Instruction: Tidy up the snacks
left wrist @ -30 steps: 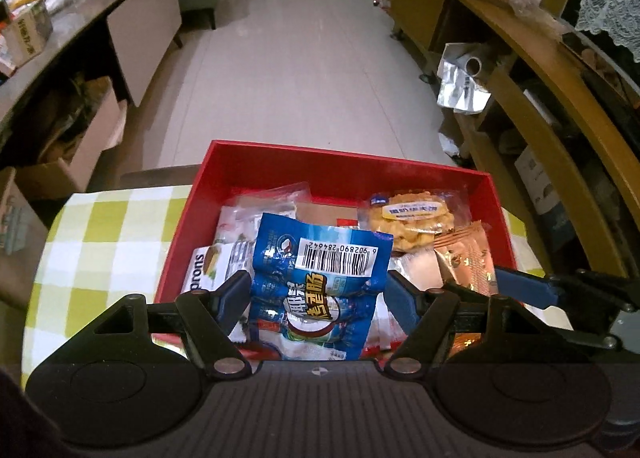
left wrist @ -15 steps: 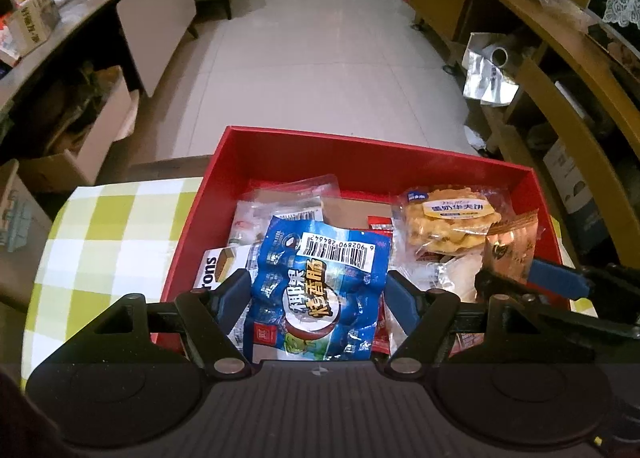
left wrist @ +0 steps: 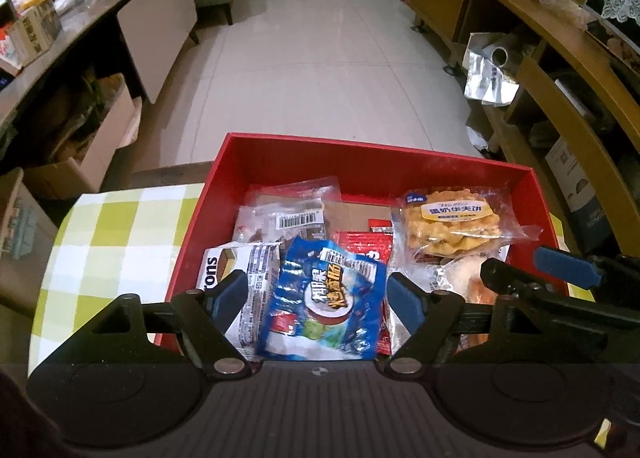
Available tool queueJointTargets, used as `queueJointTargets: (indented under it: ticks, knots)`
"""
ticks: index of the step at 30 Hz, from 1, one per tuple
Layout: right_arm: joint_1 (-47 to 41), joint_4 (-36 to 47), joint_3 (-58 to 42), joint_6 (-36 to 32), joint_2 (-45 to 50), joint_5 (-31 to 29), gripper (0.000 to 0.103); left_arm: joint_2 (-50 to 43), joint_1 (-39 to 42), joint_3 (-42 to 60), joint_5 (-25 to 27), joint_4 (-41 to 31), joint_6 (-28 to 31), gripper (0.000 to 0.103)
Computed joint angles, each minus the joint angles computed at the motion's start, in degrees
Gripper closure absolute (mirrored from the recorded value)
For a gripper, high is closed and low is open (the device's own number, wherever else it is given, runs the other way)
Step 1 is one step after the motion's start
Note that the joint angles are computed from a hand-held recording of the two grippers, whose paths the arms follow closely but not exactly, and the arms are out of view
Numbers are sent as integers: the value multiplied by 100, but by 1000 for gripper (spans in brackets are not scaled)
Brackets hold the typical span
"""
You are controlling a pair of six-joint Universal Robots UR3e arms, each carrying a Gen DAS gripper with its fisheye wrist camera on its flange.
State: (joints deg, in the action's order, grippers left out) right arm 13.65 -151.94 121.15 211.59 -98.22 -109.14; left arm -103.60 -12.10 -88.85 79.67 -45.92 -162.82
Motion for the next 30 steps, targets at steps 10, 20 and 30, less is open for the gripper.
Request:
queueJointTargets:
  ticks: [10, 20, 30]
  knots:
    - [105, 370, -62, 149, -330, -192, 49, 290, -101, -180, 314, 168, 23, 16]
    - [431, 1017, -258, 437, -693, -349, 44, 816, -26, -569, 438, 23, 127, 12]
    - [1465, 1845, -644, 1073, -824, -992, 42, 1873, 387, -1322, 81, -199, 406, 6]
